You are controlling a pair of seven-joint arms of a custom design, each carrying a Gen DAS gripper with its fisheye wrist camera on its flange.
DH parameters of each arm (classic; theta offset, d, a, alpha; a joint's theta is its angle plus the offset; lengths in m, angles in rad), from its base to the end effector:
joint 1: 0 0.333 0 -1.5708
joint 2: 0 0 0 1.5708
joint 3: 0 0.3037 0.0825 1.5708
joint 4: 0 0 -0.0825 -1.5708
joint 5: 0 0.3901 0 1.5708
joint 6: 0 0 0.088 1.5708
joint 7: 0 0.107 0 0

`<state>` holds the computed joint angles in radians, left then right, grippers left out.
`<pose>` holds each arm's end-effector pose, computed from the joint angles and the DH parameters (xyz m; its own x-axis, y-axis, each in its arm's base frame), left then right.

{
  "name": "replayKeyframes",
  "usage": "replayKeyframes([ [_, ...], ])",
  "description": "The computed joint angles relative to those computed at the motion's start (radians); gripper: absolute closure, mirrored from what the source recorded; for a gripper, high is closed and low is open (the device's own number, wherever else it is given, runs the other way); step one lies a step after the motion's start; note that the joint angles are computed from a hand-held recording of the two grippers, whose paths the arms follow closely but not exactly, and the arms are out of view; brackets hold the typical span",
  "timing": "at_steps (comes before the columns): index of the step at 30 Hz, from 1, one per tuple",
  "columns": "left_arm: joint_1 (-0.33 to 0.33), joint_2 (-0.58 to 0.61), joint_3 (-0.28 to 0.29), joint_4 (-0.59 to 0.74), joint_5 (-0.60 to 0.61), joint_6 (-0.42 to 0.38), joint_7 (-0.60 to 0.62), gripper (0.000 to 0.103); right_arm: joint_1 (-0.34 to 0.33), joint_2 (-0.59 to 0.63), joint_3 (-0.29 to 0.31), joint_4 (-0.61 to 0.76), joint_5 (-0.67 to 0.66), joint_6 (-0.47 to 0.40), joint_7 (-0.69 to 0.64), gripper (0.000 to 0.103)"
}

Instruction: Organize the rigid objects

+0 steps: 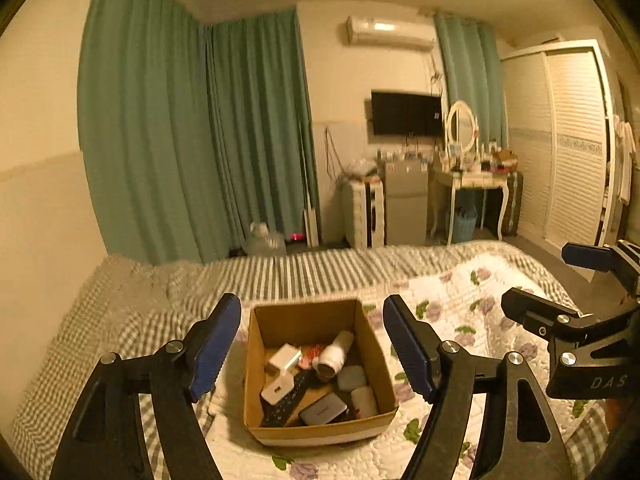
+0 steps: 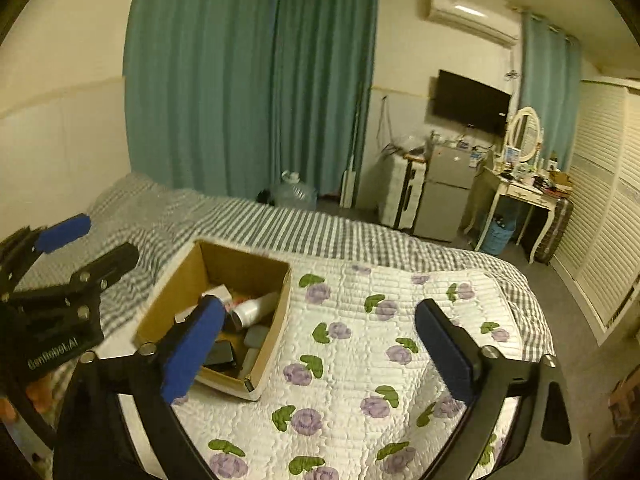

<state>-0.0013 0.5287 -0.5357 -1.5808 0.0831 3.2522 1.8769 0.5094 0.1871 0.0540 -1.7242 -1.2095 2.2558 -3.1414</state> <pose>0.6622 -0.2994 0.5021 -0.5776 -0.8100 -0.1009 -0.2256 0.2771 -0.9340 0.5708 0.3277 0.5090 -0.3649 -0.9301 0.0415 -0.4572 0.1402 -0.8782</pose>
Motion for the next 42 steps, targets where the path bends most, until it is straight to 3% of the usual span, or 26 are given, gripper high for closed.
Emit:
replayKeyframes([
  [1,0.029,-0.010,-0.033,-0.039,0.003,0.049,0.005,0.026,0.008,-0.014,0.001,-0.017,-0.017,-0.012,0.024,0.000],
  [5,0.070,-0.037,-0.060,-0.128,0.043,0.153,-0.062,0.026,0.013,-0.051,0.019,-0.072,-0.059,-0.034,0.099,0.000],
  [7,0.041,-0.052,-0.018,-0.150,0.043,0.173,-0.087,0.026,0.019,-0.059,0.029,-0.092,-0.101,-0.068,0.149,0.000],
  [9,-0.038,-0.072,0.077,-0.177,0.012,0.200,-0.095,0.026,0.028,-0.063,0.041,-0.116,-0.150,-0.103,0.213,0.000],
  [10,-0.053,-0.076,0.097,-0.187,0.014,0.210,-0.103,0.026,0.030,-0.064,0.045,-0.126,-0.172,-0.115,0.246,0.000],
  [13,0.007,-0.065,0.049,-0.202,0.090,0.185,-0.168,0.026,0.037,-0.055,0.054,-0.150,-0.211,-0.159,0.347,0.000],
  [19,0.013,-0.065,0.072,-0.203,0.150,0.161,-0.256,0.026,0.042,-0.055,0.059,-0.194,-0.234,-0.188,0.470,0.000],
  [29,0.026,-0.050,0.069,-0.202,0.225,0.140,-0.316,0.026,0.023,-0.054,0.063,-0.197,-0.206,-0.148,0.449,0.000],
  [32,-0.011,-0.055,0.111,-0.203,0.217,0.147,-0.312,0.026,0.027,-0.039,0.060,-0.181,-0.202,-0.144,0.429,0.000],
  [38,0.019,-0.048,0.078,-0.202,0.236,0.136,-0.318,0.026,0.035,-0.025,0.052,-0.164,-0.193,-0.143,0.400,0.000],
  [42,0.007,-0.056,0.093,-0.209,0.237,0.145,-0.316,0.026,0.037,-0.020,0.047,-0.158,-0.185,-0.136,0.388,0.000],
])
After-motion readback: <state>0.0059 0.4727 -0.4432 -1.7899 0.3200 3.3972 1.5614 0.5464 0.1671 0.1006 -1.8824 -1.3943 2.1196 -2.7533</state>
